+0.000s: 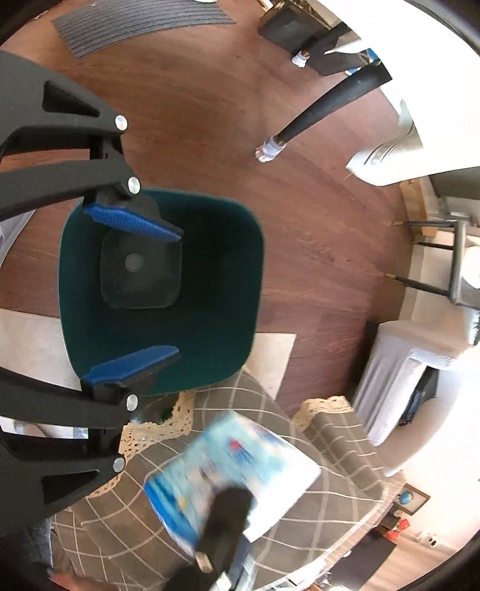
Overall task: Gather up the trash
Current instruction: 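Carry the lid and wipe pack over the green bin and open the left tool, then open the right tool over the bin to drop the wipe pack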
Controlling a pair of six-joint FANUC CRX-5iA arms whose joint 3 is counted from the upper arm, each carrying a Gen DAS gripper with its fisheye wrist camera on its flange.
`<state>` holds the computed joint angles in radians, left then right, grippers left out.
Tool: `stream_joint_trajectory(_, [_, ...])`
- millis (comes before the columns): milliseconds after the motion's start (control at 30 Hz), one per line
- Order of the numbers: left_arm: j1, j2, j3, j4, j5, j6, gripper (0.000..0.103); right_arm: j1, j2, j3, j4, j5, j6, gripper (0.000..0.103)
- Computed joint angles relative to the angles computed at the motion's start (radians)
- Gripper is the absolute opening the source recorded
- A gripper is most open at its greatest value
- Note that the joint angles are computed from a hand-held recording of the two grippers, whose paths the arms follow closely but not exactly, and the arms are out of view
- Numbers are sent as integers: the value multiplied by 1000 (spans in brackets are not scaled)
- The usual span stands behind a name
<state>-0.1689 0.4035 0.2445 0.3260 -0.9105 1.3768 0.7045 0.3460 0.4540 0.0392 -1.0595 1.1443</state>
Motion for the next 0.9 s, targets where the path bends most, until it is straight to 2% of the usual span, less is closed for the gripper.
stream_joint_trajectory(400, [51,-125,-58,46,72,-65,41,1,97,50,-37,-30,-4,11])
stream_joint_trajectory(900, [73,-241,-87,129,123,-139,39,15,196,59,-15,-80,-32,12])
